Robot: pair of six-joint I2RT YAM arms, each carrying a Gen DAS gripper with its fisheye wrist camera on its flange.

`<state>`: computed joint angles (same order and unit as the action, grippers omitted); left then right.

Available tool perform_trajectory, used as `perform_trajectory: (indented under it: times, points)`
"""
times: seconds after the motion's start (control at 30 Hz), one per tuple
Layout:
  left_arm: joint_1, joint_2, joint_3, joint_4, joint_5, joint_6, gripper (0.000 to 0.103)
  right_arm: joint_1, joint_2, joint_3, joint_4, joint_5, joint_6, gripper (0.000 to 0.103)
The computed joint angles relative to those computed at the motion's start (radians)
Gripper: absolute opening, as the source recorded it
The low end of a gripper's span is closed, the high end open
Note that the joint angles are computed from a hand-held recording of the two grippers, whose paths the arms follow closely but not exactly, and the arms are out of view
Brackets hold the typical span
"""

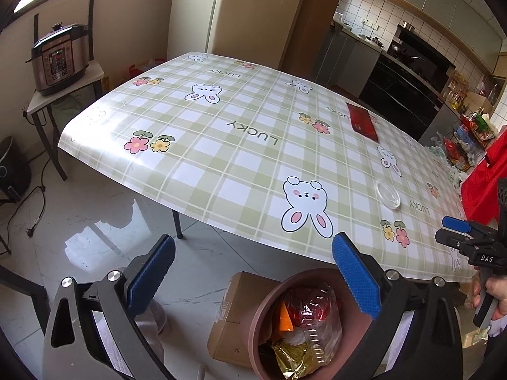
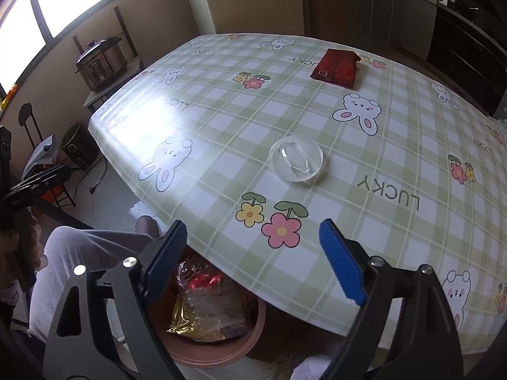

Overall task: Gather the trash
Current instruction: 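Reach the right tool to the clear round lid and close on it, then grasp the red snack packet with the left tool while the right holds the lid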

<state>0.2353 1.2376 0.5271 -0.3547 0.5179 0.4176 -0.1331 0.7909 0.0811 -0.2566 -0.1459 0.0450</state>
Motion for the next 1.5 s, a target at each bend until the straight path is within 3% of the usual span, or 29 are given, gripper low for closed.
perform_trajectory:
  times: [0.1,0.2,0.3,0.43,0.67,0.73,1.1,1.33,1.5]
  points:
    - [-0.036,0.059,0.013,0.059,-0.037,-0.027,0.097,-0.056,0.345,0.03,0.3,-0.005,-0.065,0.082]
    - [-0.077,0.115,0.034,0.114,-0.068,-0.06,0.097,-0.075,0.636,0.093,0.51,0.018,-0.111,0.082]
    - [-0.127,0.18,0.072,0.162,-0.095,-0.109,0.097,-0.087,0.84,0.177,0.602,0.028,-0.145,0.082]
    - [-0.2,0.251,0.123,0.213,-0.129,-0.163,0.097,-0.083,0.974,0.258,0.636,0.032,-0.172,0.082]
    - [-0.338,0.375,0.23,0.242,-0.17,-0.222,0.097,-0.093,1.055,0.317,0.643,0.017,-0.229,0.075]
    - [-0.384,0.407,0.267,0.236,-0.187,-0.225,0.097,-0.106,1.051,0.326,0.632,0.012,-0.24,0.067]
    - [-0.611,0.598,0.501,0.227,-0.249,-0.323,0.097,-0.334,0.985,0.359,0.548,-0.166,-0.346,0.067]
    - [-0.812,0.876,0.898,0.136,-0.297,-0.406,0.097,-0.527,1.034,0.449,0.493,-0.218,-0.454,0.067]
    - [-0.905,1.197,1.404,-0.078,-0.319,-0.443,0.097,-0.675,1.09,0.553,0.462,-0.246,-0.476,0.067]
